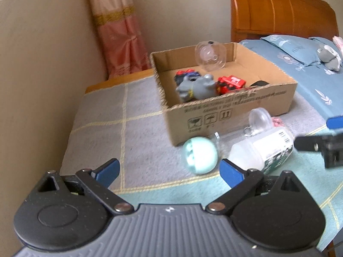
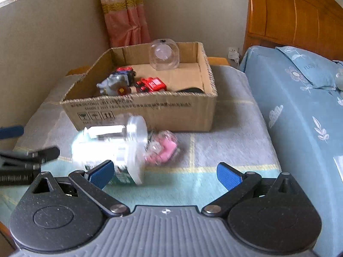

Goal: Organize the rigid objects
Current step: 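Move the right gripper to the white plastic bottle and close on it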

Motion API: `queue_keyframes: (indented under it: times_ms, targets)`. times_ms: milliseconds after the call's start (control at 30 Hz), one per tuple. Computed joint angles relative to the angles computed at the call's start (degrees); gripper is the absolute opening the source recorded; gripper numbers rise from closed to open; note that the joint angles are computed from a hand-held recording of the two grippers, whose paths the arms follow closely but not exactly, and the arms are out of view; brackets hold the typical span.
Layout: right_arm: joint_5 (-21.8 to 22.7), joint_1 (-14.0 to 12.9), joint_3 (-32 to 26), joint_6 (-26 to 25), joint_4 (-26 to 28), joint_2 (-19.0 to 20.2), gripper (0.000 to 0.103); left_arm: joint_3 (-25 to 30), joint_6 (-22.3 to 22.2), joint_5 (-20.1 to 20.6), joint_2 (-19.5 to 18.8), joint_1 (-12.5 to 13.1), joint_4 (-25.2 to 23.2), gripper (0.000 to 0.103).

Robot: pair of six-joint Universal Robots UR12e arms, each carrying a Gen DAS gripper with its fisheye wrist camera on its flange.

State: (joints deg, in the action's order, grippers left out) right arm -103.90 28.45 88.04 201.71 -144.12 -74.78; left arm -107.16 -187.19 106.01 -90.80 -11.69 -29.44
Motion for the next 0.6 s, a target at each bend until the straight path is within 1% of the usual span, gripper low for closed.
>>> queue_keyframes:
  times_ms: [133,300,367,600]
  targets:
    - [-1.15,0.05,-2.3,-1.17,-0.29,1.86,0.103,-0.64,-0.37,0.99,0.51,0.29,-0.34,0.099]
    - [-2.04,-0.15,-4.3,-1.66,1.7,3.67,0.103,-1.51,-1.23,-0.14,1.2,0.97,0.16,0.099]
    - [-0.65,-0.53,-3.52,-0.9,0.55,3.35,0.103,-1.76,-1.36,-0.26,1.36,1.03,0.39,0.099]
    - [2.37,-0.81,-0.51,-0.01,0.82,0.69,0.103,-1.95,-1.42,-0.54,1.61,1.02,0.81,0.099]
